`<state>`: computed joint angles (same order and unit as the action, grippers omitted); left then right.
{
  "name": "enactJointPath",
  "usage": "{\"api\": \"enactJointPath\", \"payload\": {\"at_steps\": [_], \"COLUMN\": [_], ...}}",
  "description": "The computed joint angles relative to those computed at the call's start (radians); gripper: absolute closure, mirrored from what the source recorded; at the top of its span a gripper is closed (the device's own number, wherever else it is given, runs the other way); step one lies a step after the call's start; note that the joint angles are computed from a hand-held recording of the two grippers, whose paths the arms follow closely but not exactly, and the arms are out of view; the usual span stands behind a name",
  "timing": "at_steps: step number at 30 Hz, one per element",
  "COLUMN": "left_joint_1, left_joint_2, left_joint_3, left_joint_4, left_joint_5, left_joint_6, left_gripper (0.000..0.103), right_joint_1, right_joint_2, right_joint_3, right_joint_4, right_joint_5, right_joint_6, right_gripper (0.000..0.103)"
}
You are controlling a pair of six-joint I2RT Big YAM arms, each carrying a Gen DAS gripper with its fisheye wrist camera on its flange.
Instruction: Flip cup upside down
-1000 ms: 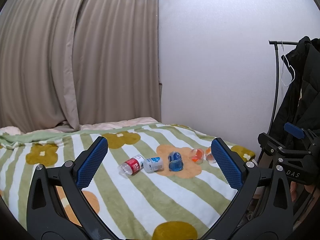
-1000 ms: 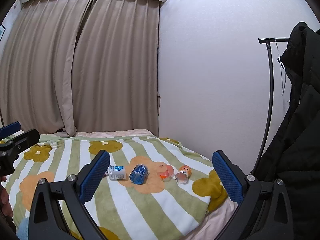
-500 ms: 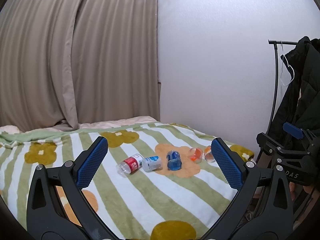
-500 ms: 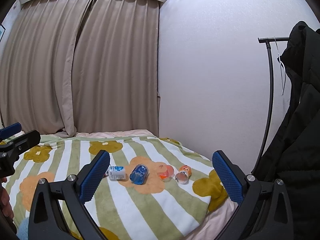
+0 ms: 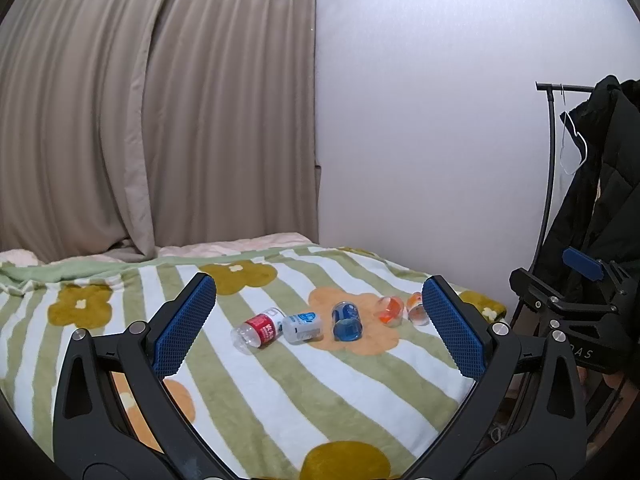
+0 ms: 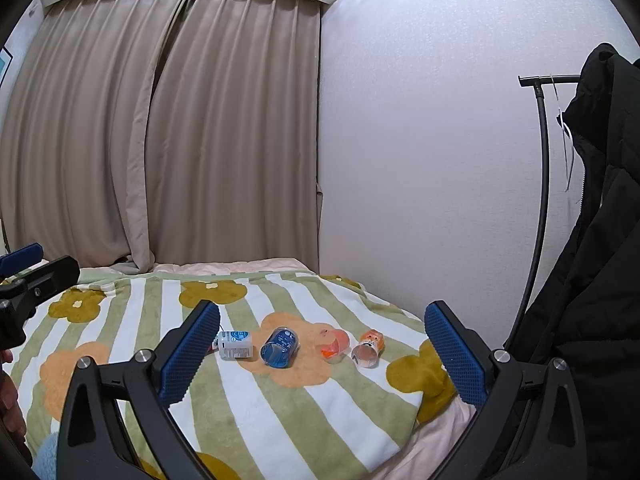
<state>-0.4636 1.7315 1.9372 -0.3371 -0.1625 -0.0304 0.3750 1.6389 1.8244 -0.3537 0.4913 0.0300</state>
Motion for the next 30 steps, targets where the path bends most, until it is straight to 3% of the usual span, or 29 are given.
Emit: {"api": "enactJointPath", "payload": {"at_steps": [30], "left_joint_1": [0.0], "left_joint_2": [0.004], "left_joint_3": [0.003], "left_joint_4": [-0.014], "left_joint_5": [0.007], "left_joint_6": [-0.006], "left_gripper": [0.0], "right_joint_1": [0.007], "right_joint_2": [0.001], "right_joint_3": [-0.005], "right_joint_4": [0.002], "right_joint_5": [-0.002], "right_joint_6": [0.007], "right_gripper": [0.001]}}
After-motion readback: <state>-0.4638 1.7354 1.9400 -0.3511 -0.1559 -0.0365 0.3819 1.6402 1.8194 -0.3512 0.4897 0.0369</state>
